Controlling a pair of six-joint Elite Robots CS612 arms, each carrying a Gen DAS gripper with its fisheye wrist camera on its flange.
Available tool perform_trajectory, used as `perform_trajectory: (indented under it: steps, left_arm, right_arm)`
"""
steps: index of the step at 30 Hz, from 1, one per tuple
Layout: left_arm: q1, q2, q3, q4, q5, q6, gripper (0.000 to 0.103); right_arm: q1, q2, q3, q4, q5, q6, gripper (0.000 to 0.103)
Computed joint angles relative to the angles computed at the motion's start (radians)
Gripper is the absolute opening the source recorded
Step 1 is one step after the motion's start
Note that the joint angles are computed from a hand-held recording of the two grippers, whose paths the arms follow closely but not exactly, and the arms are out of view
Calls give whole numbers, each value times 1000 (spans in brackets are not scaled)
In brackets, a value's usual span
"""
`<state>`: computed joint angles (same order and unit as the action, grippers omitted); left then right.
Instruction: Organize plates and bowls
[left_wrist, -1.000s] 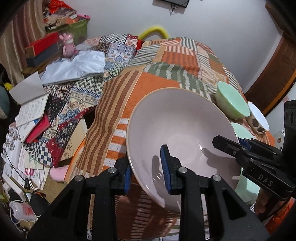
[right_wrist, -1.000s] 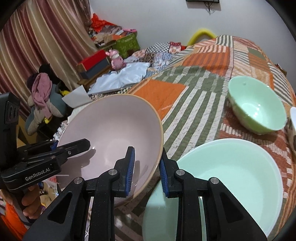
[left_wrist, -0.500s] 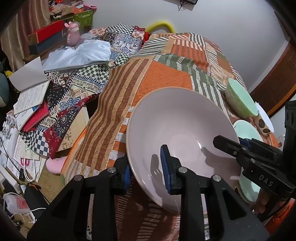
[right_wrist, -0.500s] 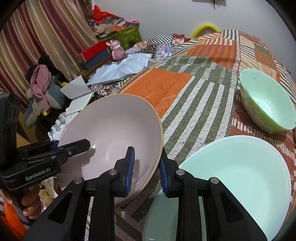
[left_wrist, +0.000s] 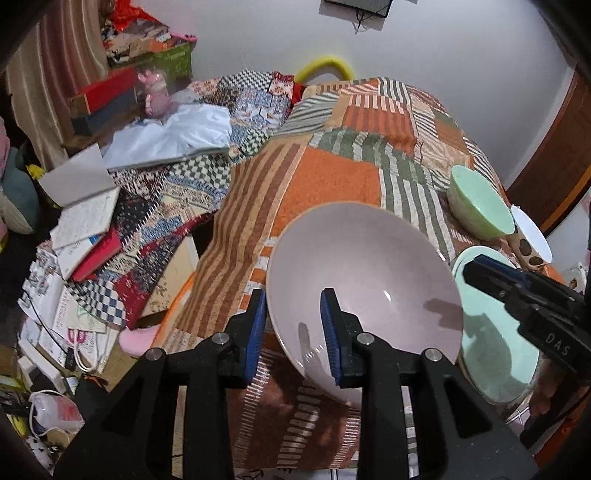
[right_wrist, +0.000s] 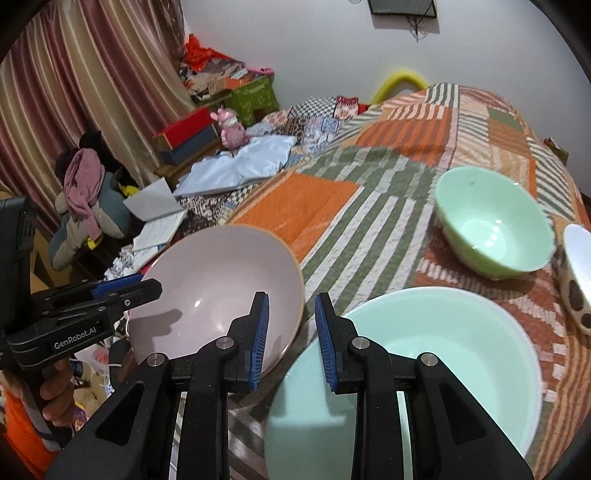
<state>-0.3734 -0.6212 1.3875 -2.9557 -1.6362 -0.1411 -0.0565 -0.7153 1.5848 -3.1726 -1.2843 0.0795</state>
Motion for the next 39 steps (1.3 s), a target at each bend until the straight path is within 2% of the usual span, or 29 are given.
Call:
perform_trajectory:
  steps: [4, 8, 12, 14, 16, 19, 23, 26, 27, 29, 30, 34, 39]
  left_arm:
    - [-9, -16, 20, -47, -5, 19, 35]
    - [-26, -25, 27, -88, 6, 39, 44]
    - [-45, -28, 18, -107, 4, 57, 53]
    - [-54, -26, 7, -109, 0, 56, 61]
    - [-65, -22, -9, -106, 2, 60, 64]
    - [-78, -14, -37, -84, -7, 69, 72]
    - [-95, 2, -79, -57, -13, 89, 74]
    - [-105, 21, -122, -25, -17, 98, 79]
    - [-108, 29, -139, -11, -25, 100, 79]
    - [-115, 43, -170, 17, -24, 108, 79]
    - [-119, 53, -191, 31, -21, 116, 79]
    - [-130, 89, -263, 90, -17, 138, 80]
    - [-139, 136, -353, 174, -9, 159, 80]
  right_arm:
    - [-12, -11, 22, -37, -4, 13, 24]
    - [-26, -23, 44, -71, -11, 22, 24]
    - [-40, -34, 66, -109, -32, 33, 35]
    - [-49, -39, 77, -128, -50, 39, 36]
    - [-62, -43, 85, -142, -68, 44, 36]
    - [-79, -49, 93, -149, -91, 52, 36]
    - [-98, -53, 97, -150, -123, 60, 36]
    - [-112, -53, 91, -135, -143, 59, 37]
    - [-116, -52, 88, -131, -149, 57, 39]
    - [-122, -50, 85, -132, -154, 58, 52]
    - [-125, -47, 82, -138, -161, 61, 54]
    - [-131, -31, 52, -123, -189, 30, 54]
    - [-145, -5, -2, -47, -146, 13, 54]
